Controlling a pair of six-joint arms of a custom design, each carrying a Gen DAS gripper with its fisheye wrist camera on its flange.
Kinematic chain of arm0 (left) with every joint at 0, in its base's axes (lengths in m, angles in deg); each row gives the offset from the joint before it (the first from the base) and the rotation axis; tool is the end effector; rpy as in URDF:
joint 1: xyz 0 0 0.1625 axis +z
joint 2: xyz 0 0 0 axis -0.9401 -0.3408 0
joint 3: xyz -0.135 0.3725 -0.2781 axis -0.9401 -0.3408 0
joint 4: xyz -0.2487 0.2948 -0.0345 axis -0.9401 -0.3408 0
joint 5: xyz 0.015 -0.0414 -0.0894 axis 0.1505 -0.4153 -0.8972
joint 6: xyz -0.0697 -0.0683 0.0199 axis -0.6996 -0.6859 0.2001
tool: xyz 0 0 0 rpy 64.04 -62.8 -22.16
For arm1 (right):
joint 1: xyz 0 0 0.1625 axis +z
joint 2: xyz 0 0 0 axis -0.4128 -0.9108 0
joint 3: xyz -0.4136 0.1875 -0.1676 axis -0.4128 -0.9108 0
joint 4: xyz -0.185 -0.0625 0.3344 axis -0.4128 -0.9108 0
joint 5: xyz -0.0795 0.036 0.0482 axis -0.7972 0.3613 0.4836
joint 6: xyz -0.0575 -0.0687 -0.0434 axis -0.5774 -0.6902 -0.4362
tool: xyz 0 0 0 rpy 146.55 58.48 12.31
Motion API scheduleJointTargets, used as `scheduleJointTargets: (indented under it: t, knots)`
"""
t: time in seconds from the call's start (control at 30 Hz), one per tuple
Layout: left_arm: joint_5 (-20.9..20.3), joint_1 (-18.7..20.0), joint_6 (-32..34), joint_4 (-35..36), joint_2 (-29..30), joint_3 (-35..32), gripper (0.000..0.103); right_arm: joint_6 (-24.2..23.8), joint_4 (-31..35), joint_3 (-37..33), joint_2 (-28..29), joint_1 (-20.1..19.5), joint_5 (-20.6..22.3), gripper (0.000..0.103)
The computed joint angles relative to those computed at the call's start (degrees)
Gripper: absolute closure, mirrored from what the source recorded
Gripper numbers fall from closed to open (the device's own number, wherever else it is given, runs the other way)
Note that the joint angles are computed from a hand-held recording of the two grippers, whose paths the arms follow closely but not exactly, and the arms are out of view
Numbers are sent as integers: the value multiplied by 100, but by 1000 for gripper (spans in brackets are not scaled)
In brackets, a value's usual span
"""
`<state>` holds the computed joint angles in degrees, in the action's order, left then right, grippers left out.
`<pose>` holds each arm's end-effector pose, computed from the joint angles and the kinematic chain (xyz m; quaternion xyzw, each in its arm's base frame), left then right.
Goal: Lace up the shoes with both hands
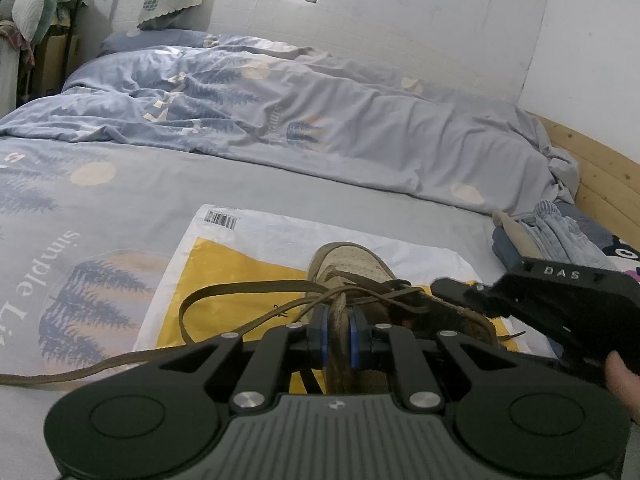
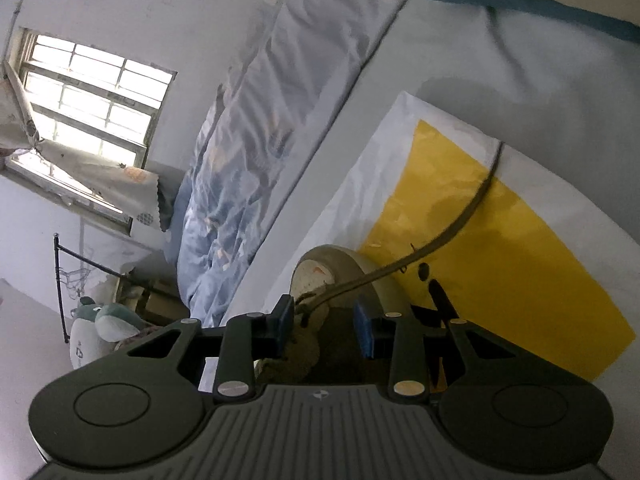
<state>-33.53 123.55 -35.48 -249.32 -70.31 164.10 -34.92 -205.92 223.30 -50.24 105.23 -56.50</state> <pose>-0.1325 -0.4855 0.0791 0.2504 0.8797 -0.3770 0.1460 0.0658 -0.4692 0.0961 0.1729 0.8403 -0.5105 0.0588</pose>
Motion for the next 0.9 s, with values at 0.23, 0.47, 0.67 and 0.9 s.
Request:
scheduleJointTargets:
  t: [0.23, 0.47, 0.67, 0.9]
  knots:
    - [4, 2, -25, -26, 12, -2, 94, -162, 33, -180, 68, 153, -323, 83]
    - [53, -13, -87, -126, 36, 19, 93, -691, -50, -219, 80, 378, -709, 102]
    - [94, -29, -170, -201, 61, 30, 94, -1179, -353, -153, 70, 472, -870, 102]
    - [119, -44, -212, -226, 68, 45, 93, -1615, -1016, -62, -63, 481, -1274, 102]
